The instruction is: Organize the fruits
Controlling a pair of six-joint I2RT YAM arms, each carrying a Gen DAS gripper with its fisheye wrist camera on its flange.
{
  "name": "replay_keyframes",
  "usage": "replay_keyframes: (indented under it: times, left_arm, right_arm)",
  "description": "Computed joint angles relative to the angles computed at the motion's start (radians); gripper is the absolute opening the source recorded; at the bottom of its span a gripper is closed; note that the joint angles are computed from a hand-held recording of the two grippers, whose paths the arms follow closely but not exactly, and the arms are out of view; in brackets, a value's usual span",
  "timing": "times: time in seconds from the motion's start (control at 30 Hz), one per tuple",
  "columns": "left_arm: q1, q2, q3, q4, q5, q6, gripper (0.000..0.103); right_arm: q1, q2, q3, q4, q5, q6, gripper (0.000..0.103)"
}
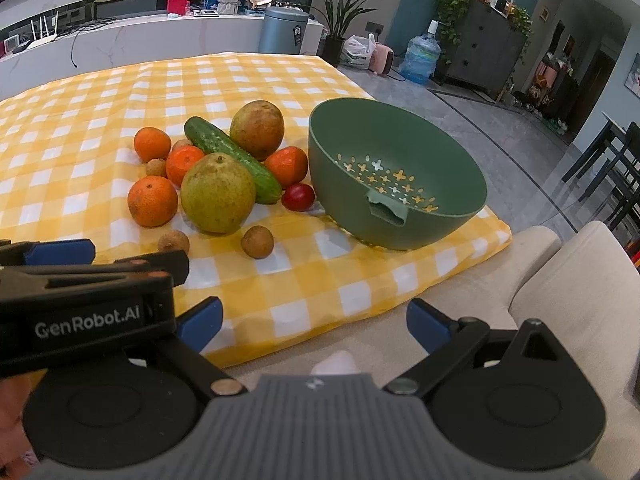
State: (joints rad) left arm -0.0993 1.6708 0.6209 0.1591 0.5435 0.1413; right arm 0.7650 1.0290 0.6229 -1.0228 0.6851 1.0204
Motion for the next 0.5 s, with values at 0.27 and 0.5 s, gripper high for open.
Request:
replay_keyframes:
  times: [0.27, 0.5]
  left_arm:
    - [0.002, -0.001, 0.001, -0.005, 0.0, 0.004, 0.097]
    - [0.008, 0.005, 0.008, -0.013, 0.004, 0.007, 0.097]
  right_arm:
    - [0.004, 0.001, 0.004, 0.002, 0.0, 0.001, 0.095]
    - [0.003, -0.008, -0.01, 0.029, 0.002, -0.02, 0.095]
